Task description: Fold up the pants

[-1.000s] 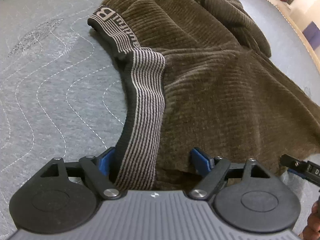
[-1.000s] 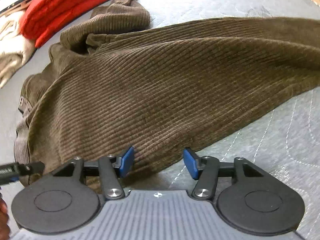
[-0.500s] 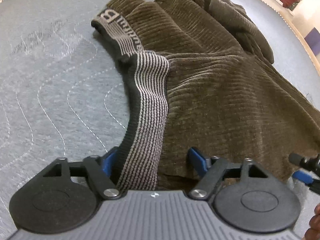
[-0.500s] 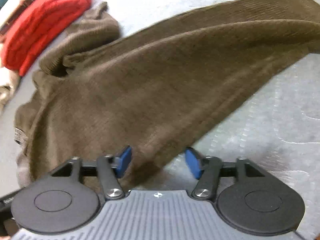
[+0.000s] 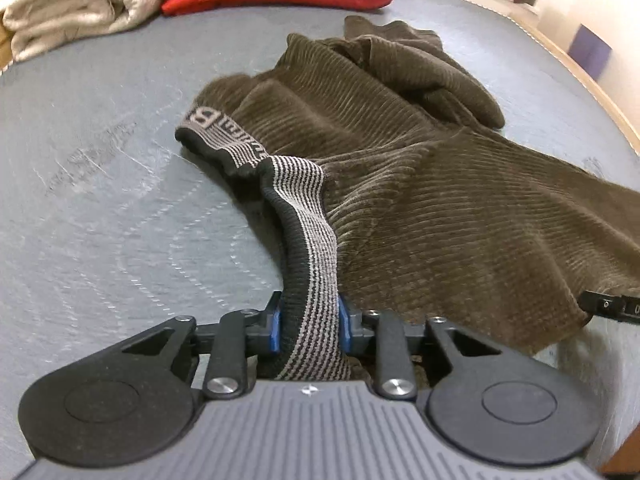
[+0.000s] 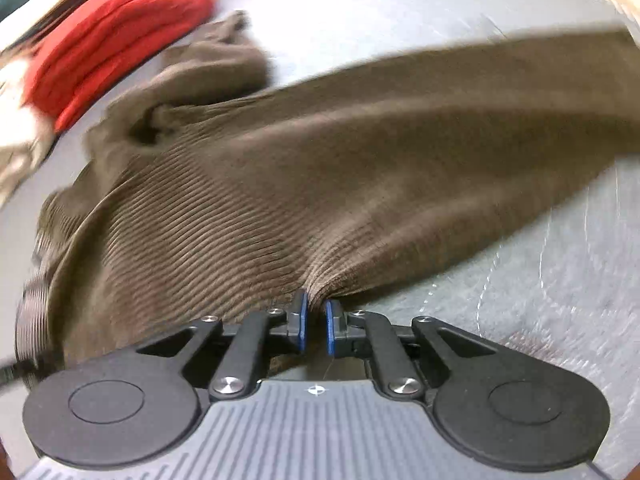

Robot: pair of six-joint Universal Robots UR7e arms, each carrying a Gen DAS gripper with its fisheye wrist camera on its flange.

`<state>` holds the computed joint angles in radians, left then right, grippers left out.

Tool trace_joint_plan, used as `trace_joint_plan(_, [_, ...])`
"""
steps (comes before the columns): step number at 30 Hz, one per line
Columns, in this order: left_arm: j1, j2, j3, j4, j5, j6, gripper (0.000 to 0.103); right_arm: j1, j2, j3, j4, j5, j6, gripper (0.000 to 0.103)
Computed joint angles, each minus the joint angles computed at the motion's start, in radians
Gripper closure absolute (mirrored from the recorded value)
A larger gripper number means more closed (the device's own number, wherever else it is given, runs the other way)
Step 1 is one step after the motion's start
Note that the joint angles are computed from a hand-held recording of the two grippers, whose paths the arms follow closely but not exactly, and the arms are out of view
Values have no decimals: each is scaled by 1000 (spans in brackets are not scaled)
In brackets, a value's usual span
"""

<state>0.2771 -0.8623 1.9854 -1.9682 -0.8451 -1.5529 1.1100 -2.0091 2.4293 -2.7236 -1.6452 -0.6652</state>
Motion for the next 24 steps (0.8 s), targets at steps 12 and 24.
trace_joint_plan(12, [-88,-158,61,244,-161,-132,78,54,-266,120,242,-68,-265,94])
trace_joint_plan(24, [-65,-30,-169,675,-118,-214,43,64,-253,47,416,-10,-10,80])
